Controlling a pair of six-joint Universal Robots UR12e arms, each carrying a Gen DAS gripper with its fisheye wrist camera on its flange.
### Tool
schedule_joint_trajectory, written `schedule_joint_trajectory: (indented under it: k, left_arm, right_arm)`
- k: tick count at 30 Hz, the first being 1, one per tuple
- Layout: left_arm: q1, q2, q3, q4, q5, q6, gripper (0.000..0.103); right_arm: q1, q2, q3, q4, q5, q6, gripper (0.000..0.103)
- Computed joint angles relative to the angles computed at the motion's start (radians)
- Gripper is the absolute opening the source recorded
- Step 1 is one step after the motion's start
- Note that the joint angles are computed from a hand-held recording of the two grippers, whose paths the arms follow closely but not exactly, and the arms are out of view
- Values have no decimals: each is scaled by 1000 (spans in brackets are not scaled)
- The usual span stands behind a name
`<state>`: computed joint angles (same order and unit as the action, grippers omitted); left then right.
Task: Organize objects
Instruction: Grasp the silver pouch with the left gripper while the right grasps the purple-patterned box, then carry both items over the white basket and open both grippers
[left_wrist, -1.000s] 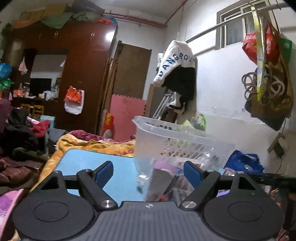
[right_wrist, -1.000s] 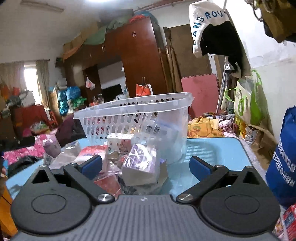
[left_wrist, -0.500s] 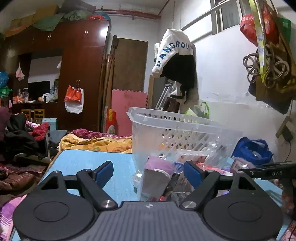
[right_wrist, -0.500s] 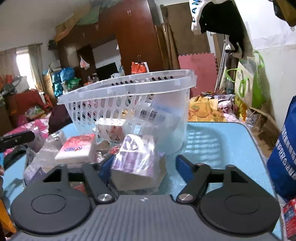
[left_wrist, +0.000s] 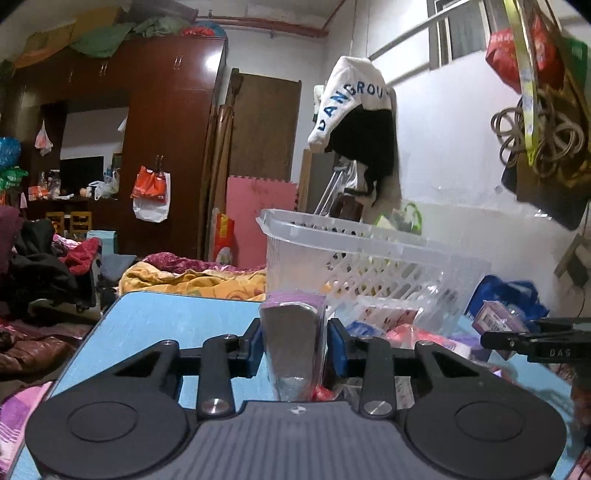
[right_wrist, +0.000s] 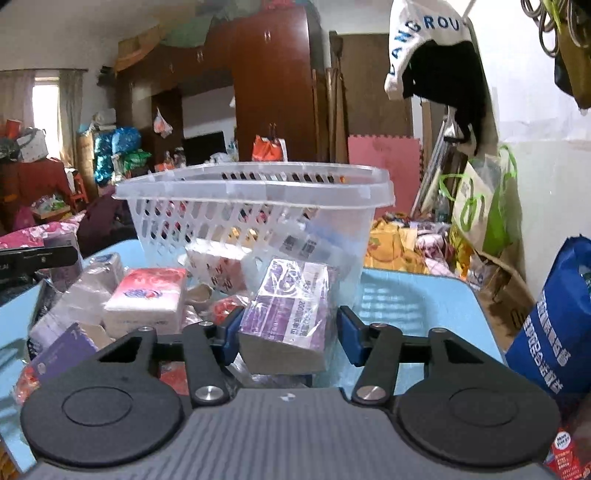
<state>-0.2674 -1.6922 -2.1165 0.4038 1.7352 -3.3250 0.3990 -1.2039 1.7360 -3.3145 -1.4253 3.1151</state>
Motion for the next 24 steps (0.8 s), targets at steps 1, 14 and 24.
schedule_joint_trajectory:
  k: [1, 14, 24]
  left_arm:
    - [2, 0, -2, 6, -10, -3, 40]
    - [-27, -2, 6, 46, 33, 41, 40]
    - [-27, 32, 7, 65, 1, 46, 40]
  right_arm:
    - [-3, 0, 4, -20, 14, -1, 56]
    - [-17, 2, 21, -114, 66, 23, 56]
    - [-35, -36, 38, -147, 130, 8, 56]
